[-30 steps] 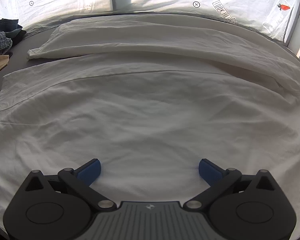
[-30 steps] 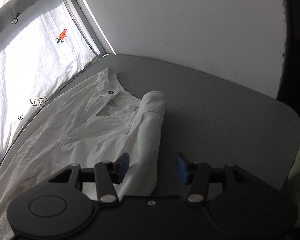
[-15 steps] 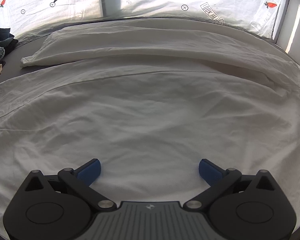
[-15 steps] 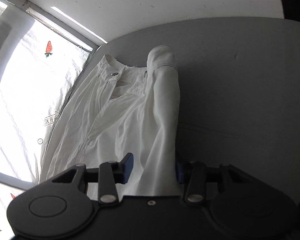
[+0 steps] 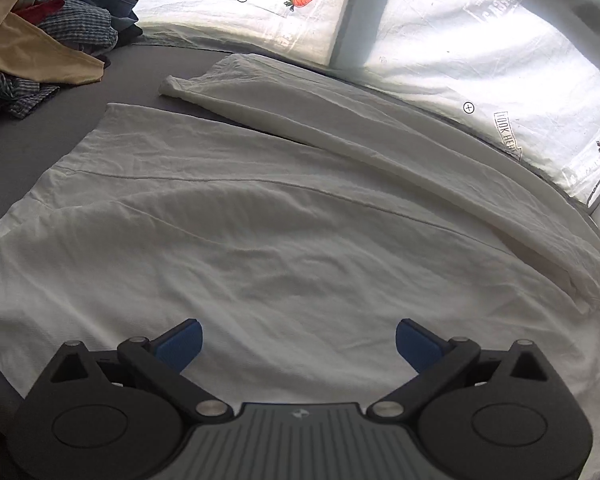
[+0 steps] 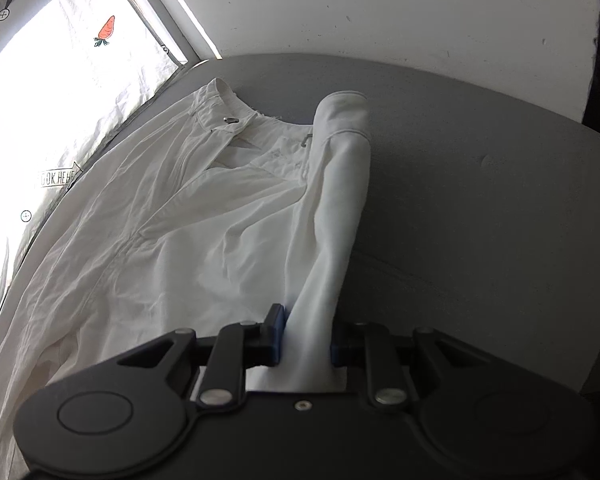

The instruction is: Fold clothes

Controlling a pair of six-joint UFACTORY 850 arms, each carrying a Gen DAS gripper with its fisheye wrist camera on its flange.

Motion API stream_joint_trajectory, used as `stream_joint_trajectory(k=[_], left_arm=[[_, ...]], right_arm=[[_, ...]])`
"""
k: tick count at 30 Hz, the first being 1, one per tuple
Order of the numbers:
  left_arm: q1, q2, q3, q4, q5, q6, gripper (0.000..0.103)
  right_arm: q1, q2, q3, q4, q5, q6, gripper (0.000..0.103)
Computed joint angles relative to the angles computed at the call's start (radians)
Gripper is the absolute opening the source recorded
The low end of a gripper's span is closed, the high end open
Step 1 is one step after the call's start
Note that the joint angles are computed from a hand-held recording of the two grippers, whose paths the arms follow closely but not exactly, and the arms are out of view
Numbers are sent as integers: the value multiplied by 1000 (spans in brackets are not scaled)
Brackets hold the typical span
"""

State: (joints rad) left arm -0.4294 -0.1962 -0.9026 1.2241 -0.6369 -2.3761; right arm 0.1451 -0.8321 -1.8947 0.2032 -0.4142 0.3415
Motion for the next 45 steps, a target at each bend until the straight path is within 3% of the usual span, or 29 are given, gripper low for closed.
stream_joint_trajectory(k=[1, 4, 7, 12, 15, 17, 19, 23, 28, 32, 38, 40, 45], left_arm=[[12, 41, 42, 22, -8, -101, 98], [37, 141, 146, 70, -35, -321, 78], [54, 221, 227, 54, -79, -384, 60], [87, 321, 328, -78, -165, -348, 57], [104, 389, 412, -6, -128, -535, 50], [113, 407, 421, 6, -114, -545, 50], [118, 401, 400, -30, -119, -459, 50], [87, 381, 370, -74, -205, -378, 51], [81, 368, 349, -105, -251, -307, 51], [57, 345, 325, -175, -372, -286, 55], [100, 378, 393, -116, -208, -421, 58], [98, 357, 385, -115, -211, -435, 59], [121, 274, 306, -209, -235, -210, 57]], right_arm=[[-2, 3, 5, 13, 3, 0, 22], [-6, 8, 18, 49, 16, 1, 22], [-2, 9, 21, 26, 24, 33, 22], [8, 6, 17, -47, 31, 98, 22], [16, 3, 12, -109, 30, 144, 23], [21, 0, 7, -149, 26, 180, 23], [27, -4, 0, -194, 21, 224, 23], [39, -9, -11, -278, 7, 294, 25], [56, -14, -20, -383, -7, 365, 29], [60, -13, -16, -409, 1, 405, 35], [70, -5, 3, -469, 19, 419, 39], [72, -6, 3, -475, 20, 425, 41], [74, -5, 8, -487, 31, 459, 45]])
